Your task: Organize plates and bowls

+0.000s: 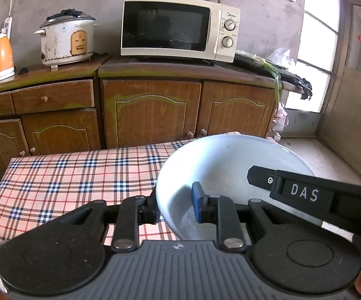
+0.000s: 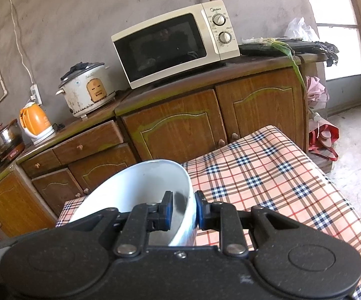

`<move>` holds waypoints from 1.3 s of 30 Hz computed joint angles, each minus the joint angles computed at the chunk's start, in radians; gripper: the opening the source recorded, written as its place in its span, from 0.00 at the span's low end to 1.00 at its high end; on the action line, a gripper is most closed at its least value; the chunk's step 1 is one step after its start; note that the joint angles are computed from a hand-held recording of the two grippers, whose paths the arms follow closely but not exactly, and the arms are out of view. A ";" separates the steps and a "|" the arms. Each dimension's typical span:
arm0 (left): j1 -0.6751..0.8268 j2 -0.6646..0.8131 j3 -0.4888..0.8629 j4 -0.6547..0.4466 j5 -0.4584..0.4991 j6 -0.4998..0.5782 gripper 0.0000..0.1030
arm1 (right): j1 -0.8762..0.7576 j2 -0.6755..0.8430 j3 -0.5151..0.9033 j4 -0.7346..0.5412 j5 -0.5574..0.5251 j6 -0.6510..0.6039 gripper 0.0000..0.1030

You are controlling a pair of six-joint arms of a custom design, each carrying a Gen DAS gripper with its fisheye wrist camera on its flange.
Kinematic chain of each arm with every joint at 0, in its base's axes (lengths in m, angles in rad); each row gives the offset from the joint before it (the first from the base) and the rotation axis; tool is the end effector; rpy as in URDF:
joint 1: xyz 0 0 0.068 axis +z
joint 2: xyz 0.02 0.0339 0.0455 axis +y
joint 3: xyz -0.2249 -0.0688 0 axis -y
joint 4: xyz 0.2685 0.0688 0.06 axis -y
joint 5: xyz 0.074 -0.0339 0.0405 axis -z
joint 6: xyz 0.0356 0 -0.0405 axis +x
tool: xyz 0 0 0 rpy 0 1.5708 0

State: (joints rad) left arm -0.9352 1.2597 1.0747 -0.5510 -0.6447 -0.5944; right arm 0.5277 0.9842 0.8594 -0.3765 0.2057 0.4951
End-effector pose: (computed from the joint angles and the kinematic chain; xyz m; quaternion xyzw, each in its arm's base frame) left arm 0.1965 -0.2304 0.2684 0.0205 0.8763 -0.0573 0.4779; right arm 0.2325 0.1271 0.2746 0.0384 0.8566 0.1711 0.4853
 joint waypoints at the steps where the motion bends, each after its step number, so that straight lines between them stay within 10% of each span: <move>1: -0.003 0.002 0.003 0.000 -0.002 0.000 0.23 | 0.000 -0.006 -0.002 -0.003 0.002 0.000 0.25; 39: -0.099 0.012 0.001 -0.022 -0.041 -0.049 0.23 | -0.020 -0.216 -0.122 -0.082 0.023 0.013 0.25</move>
